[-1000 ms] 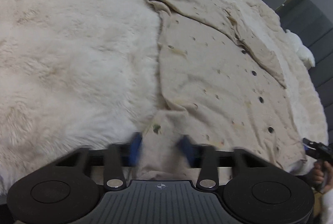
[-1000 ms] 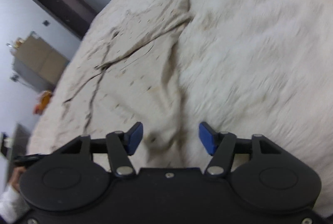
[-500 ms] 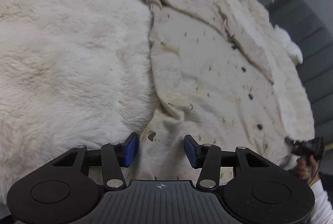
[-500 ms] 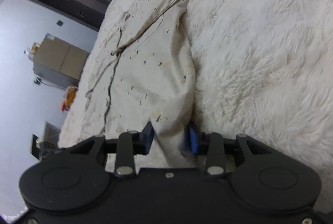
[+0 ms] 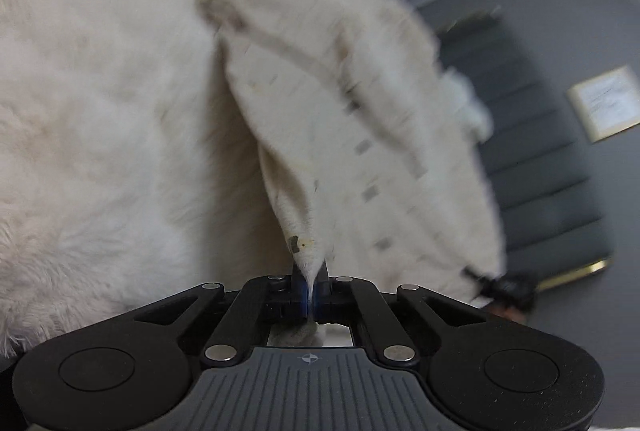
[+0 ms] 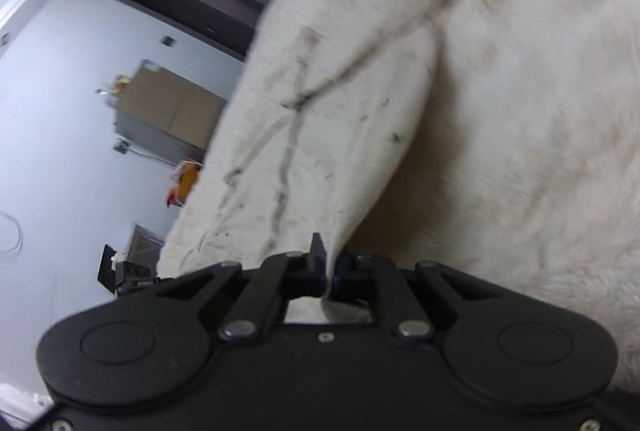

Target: Fold clothes

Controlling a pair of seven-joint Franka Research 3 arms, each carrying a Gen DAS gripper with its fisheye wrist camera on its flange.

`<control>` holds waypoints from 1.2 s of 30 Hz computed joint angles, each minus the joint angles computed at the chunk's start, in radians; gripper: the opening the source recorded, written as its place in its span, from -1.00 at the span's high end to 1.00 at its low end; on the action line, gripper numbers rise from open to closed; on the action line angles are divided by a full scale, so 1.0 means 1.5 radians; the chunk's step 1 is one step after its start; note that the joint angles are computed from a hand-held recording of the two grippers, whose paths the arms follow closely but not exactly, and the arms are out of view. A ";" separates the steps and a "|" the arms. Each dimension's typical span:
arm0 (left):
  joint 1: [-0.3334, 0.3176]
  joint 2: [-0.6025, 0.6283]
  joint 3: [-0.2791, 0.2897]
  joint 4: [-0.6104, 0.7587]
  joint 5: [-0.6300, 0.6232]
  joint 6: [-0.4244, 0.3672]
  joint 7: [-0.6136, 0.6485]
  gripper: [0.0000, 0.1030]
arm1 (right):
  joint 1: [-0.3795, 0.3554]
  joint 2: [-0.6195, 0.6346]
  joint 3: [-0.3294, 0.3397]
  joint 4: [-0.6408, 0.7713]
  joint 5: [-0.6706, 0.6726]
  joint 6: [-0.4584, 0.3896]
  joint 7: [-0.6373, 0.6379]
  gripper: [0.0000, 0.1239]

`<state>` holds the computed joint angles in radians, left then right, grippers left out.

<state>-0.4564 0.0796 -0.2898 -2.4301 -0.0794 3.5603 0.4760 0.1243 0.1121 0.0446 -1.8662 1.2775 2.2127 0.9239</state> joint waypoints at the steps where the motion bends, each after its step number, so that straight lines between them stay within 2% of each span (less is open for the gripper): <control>1: -0.014 -0.013 0.002 -0.009 -0.040 0.009 0.026 1.00 | 0.001 -0.017 0.002 -0.009 0.010 0.005 -0.010 0.98; 4: -0.040 -0.046 -0.015 -0.031 -0.170 0.035 0.117 1.00 | 0.007 -0.066 -0.003 -0.037 0.039 0.011 -0.037 0.98; 7: -0.053 -0.086 -0.062 -0.054 -0.314 0.071 0.202 1.00 | 0.013 -0.122 -0.019 -0.073 0.048 0.008 -0.046 0.98; 11: -0.054 -0.122 -0.121 -0.059 -0.442 0.088 0.289 1.00 | 0.024 -0.200 -0.047 -0.132 0.050 -0.001 -0.043 0.98; 15: -0.050 -0.120 -0.152 -0.030 -0.523 0.084 0.367 1.00 | 0.033 -0.255 -0.072 -0.170 0.047 -0.011 -0.037 0.98; 18: -0.052 -0.096 -0.148 0.006 -0.575 0.088 0.448 1.00 | 0.042 -0.244 -0.080 -0.157 0.047 -0.004 -0.040 0.98; 21: -0.063 -0.056 -0.132 0.082 -0.697 0.082 0.622 1.00 | 0.047 -0.205 -0.075 -0.120 0.057 0.017 -0.036 0.98; 22: -0.067 -0.041 -0.120 0.103 -0.710 0.084 0.655 1.00 | 0.048 -0.188 -0.072 -0.104 0.059 0.028 -0.032 0.98; 27: -0.077 0.039 -0.047 0.183 -0.652 0.107 0.679 1.00 | 0.042 -0.106 -0.055 -0.012 0.103 0.063 -0.058 0.98; 30: -0.075 0.067 -0.012 0.211 -0.598 0.101 0.653 1.00 | 0.031 -0.048 -0.040 0.053 0.124 0.080 -0.067 0.97; 33: -0.065 0.100 0.027 0.255 -0.540 0.060 0.638 1.00 | 0.012 0.019 -0.021 0.132 0.131 0.086 -0.062 0.97; 36: -0.031 0.146 0.056 0.317 -0.446 0.001 0.602 1.00 | -0.003 0.129 0.002 0.269 0.108 0.091 -0.031 0.97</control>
<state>-0.5030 0.2984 -0.2063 -1.9543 -0.7480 3.5613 1.3794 0.1192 0.3059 0.0475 -1.4624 1.4393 2.3497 0.8768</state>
